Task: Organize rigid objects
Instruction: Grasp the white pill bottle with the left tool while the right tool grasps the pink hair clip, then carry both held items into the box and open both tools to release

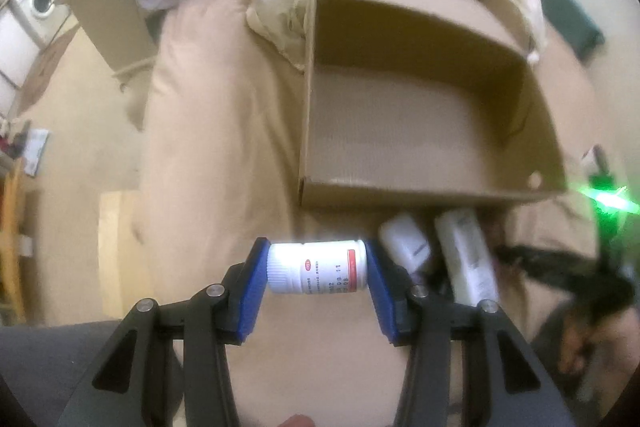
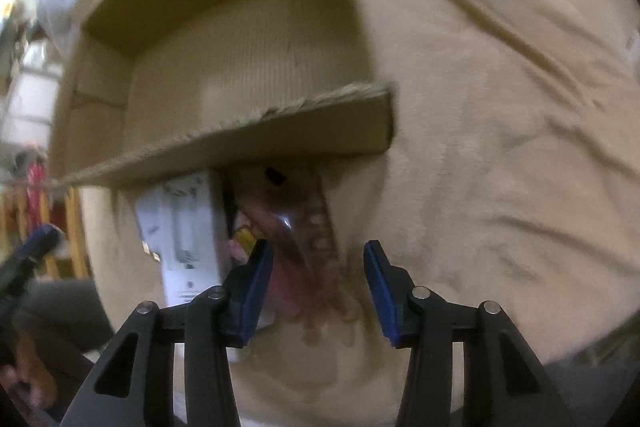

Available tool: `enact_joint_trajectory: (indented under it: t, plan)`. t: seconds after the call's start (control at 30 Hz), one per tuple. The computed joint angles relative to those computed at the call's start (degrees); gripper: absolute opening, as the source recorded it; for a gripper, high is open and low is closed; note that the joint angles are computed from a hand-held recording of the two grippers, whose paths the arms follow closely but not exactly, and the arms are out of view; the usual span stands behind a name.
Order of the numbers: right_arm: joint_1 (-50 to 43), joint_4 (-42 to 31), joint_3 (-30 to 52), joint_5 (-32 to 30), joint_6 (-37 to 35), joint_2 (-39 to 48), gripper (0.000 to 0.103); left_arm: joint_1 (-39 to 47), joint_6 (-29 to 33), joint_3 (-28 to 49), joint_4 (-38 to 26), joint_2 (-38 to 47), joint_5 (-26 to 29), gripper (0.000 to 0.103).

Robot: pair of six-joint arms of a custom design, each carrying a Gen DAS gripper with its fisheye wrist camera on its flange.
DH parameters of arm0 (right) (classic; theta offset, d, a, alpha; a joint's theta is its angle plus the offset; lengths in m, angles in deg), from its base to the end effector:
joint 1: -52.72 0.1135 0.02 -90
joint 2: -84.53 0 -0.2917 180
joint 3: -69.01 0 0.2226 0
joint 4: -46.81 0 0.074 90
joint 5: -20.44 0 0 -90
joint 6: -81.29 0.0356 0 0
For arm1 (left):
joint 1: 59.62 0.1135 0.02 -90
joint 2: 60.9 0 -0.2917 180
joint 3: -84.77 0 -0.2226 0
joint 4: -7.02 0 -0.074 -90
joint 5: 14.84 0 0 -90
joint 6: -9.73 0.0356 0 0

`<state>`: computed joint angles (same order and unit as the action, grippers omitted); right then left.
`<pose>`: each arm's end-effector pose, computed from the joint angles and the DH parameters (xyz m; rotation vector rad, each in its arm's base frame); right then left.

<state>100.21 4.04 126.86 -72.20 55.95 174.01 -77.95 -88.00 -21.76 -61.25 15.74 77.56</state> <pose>0.1585 0.1753 0.1829 0.4391 2.9718 0.3801 0.1986 -0.0674 0.2811 0.2711 2.8179 -0.1621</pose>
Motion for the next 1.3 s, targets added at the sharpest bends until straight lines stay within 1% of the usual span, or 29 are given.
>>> enact_joint_trajectory:
  t: [0.07, 0.17, 0.27, 0.3, 0.37, 0.47, 0.53, 0.57, 0.6, 0.67, 0.73, 0.8, 0.83, 0.93, 1.0, 1.17, 1.2, 1.23, 1.3]
  plan:
    - [0.7, 0.1, 1.0, 0.7, -1.3, 2.9, 0.05, 0.4, -0.4, 0.1, 0.1, -0.4, 0.0, 0.044]
    - [2.1, -2.2, 4.7, 1.7, -4.1, 7.5, 0.05, 1.2, 0.1, -0.1, -0.6, 0.1, 1.8, 0.044]
    - [3.4, -4.8, 8.5, 4.5, -6.0, 12.3, 0.045, 0.9, -0.2, -0.1, -0.3, 0.8, 1.7, 0.044]
    - [3.8, -5.1, 9.1, 5.4, -6.4, 12.6, 0.038, 0.8, -0.2, -0.1, 0.0, 1.0, 1.5, 0.044]
    - [4.7, -5.3, 9.5, 6.4, -6.1, 12.4, 0.037, 0.7, -0.4, -0.3, 0.4, 1.1, 1.1, 0.044]
    - [4.4, -4.3, 8.0, 6.0, -5.4, 10.2, 0.034, 0.6, -0.8, -0.6, 0.6, 1.1, 1.0, 0.044]
    - [3.7, -5.3, 6.7, 6.1, -4.3, 7.8, 0.025, 0.5, -0.6, -0.9, 0.6, 1.0, 0.7, 0.044]
    - [3.6, -6.4, 6.6, 6.9, -3.5, 7.3, 0.017, 0.3, -0.6, -1.0, 0.7, 1.0, 0.5, 0.044]
    - [3.4, -8.4, 6.6, 8.2, -2.1, 7.3, 0.017, 0.2, -0.6, -1.2, 0.8, 1.0, 0.3, 0.044]
    - [1.5, -5.8, 3.5, 6.2, -0.7, 5.2, 0.017, 0.1, -0.6, -1.5, 1.0, 1.1, 0.0, 0.044]
    - [0.5, -4.3, 2.0, 5.3, -0.8, 3.8, 0.017, 0.1, -0.6, -1.6, 1.1, 1.3, -0.1, 0.044]
    - [0.7, -4.6, 2.1, 6.0, -1.6, 2.7, 0.017, -0.3, -0.6, -1.6, 1.2, 1.4, -0.7, 0.044]
    - [0.7, -4.0, 0.3, 6.1, -2.2, 0.6, 0.017, -0.5, -0.6, -1.6, 1.3, 1.4, -1.1, 0.044]
    - [2.8, -6.4, 1.7, 6.5, -0.9, -2.4, 0.017, -1.1, -0.6, -2.1, 1.5, 1.3, -2.1, 0.044]
    - [4.2, -10.7, 3.4, 7.0, 0.2, -6.0, 0.017, -1.2, -0.7, -2.2, 1.3, 1.3, -2.2, 0.044]
    - [9.3, -16.1, 7.2, 9.6, 3.1, -10.4, 0.017, -2.7, -0.7, -2.5, 1.2, 0.3, -3.5, 0.044]
    - [10.5, -15.3, 5.5, 10.3, 4.0, -12.1, 0.017, -3.2, -0.8, -2.6, 1.3, -0.2, -3.9, 0.044]
    - [12.4, -13.2, 4.2, 11.2, 5.7, -11.5, 0.017, -3.7, -0.7, -2.7, 1.2, -0.8, -4.2, 0.044]
    - [13.4, -16.1, 7.0, 12.3, 5.7, -13.5, 0.017, -4.7, -0.6, -1.8, 0.4, -1.3, -4.7, 0.044]
